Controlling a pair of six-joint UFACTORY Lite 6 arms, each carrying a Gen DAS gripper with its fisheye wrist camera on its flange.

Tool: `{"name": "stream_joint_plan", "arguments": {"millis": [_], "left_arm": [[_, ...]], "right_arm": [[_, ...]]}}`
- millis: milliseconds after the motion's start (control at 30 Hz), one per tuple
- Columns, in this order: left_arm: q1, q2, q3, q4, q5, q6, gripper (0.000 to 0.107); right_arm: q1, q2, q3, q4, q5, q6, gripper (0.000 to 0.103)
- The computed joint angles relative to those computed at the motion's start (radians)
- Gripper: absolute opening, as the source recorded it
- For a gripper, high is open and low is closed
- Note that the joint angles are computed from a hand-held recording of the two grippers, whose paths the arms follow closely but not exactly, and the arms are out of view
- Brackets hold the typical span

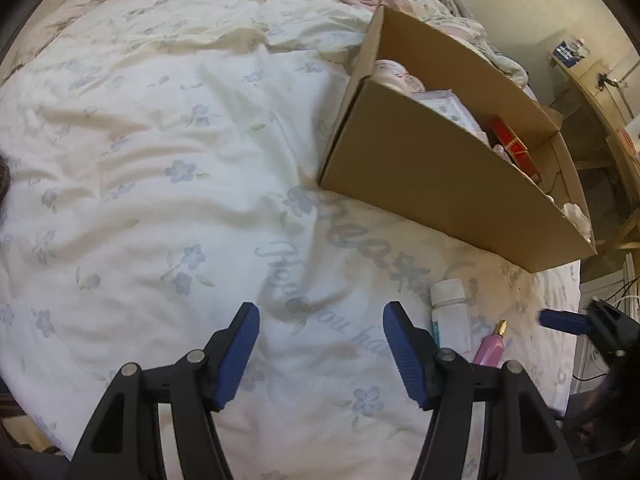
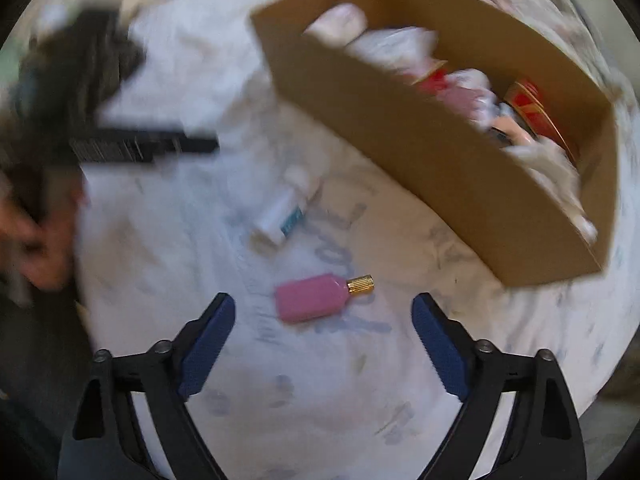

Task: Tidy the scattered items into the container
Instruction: 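Grasp the small clear bottle with the left tool while the right grasps the pink bottle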

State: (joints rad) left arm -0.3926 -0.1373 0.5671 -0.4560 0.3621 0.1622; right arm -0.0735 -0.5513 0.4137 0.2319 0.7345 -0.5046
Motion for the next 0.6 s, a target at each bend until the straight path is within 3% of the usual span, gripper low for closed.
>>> {"name": "stream_joint_plan", "arguments": {"millis": [100,200,400,433,533,567,600], "left_arm": [[-0.017,-0.006,-0.009,0.036,-0.008,-0.034,0.065],[-0.021,-0.01,-0.017,0.043,-0.011,-0.042,0.065],[-0.02,-0.014,-0.03,0.012,-0.011,-0.013,0.065],[-0.023,-0.017,-0.033,-0.005,-0.008,0.002,0.065],[-0.057,-0.024,-0.037,-0.052,0.014,0.047,0.065],[-0.077,-0.02,-0.031,-0.059,0.025,0.059,0.065],[-0.096,-0.017,-0.026,-0.053,0.028,0.053,0.065]], "right_arm": [[0.098,0.081,-0.039,-0.052,-0.089,-0.012,0.084],[0.073,0.163,-0.037,-0.056,-0.152,-0.021,0.068],[-0.071,0.194,-0.003,0.072,-0.111,-0.206,0.065],[-0.098,0.194,0.002,0.099,-0.094,-0.238,0.048],[-0.163,0.16,0.021,0.115,-0.049,-0.258,0.046],[-0.19,0.144,0.029,0.129,-0.024,-0.283,0.03],[-0.21,0.132,0.037,0.132,-0.006,-0.295,0.029]]}}
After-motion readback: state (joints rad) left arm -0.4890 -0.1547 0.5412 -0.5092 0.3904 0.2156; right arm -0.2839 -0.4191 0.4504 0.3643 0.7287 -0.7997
